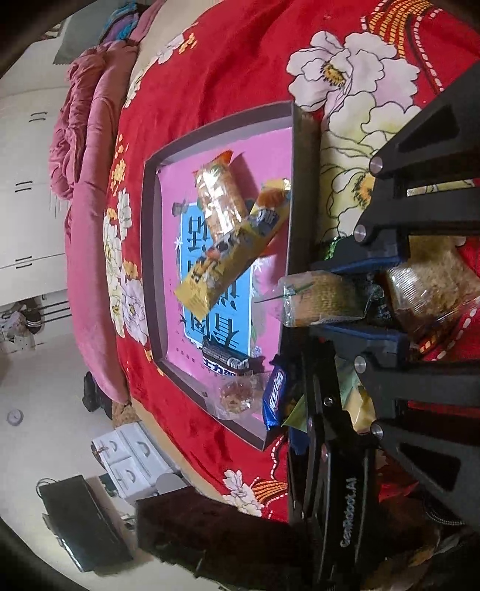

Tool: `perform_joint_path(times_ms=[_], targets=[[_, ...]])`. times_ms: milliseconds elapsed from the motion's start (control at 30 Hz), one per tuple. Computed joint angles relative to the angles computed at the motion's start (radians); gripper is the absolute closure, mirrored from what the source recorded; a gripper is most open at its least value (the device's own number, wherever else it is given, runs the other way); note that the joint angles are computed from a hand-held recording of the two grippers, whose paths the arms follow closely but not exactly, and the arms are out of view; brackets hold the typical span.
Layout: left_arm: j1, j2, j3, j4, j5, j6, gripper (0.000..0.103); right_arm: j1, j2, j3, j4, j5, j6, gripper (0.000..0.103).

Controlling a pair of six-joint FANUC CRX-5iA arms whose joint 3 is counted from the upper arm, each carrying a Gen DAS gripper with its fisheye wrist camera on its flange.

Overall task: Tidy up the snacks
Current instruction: 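Lift the blue snack and clear grain-snack bag off the bedspread with both tools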

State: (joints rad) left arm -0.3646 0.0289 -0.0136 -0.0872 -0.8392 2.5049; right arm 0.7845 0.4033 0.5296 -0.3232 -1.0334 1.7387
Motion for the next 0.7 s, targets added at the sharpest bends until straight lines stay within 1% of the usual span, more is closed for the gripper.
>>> perform_joint_path(times_ms=[267, 367, 467, 533, 600, 700], targets=[[-0.017, 0.02, 0.029, -0.038, -0.032, 0.032, 0.029, -0.031, 0.001, 0.009, -0.032, -0.005, -0.047, 0.078], [-0.025, 0.03, 0.047, -0.053, -0.055, 0.049, 0.03, -0.035, 0.001, 0.01, -0.037, -0.004, -0.053, 0.078], [-0.024, 0.033, 0.055, -0.053, -0.07, 0.055, 0.035, -0.034, -0.002, 0.004, -0.031, 0.002, -0.054, 0.078], [-0.014, 0.025, 0.039, -0.033, -0.053, 0.054, 0.039, -0.032, -0.007, -0.001, -0.029, 0.01, -0.047, 0.078], [-0.005, 0.016, 0.022, -0.012, -0.037, 0.047, 0.041, -0.031, -0.009, -0.004, -0.023, 0.013, -0.048, 0.078], [-0.002, 0.013, 0.02, -0.005, -0.042, 0.039, 0.045, -0.029, -0.01, -0.003, -0.019, 0.012, -0.051, 0.078]])
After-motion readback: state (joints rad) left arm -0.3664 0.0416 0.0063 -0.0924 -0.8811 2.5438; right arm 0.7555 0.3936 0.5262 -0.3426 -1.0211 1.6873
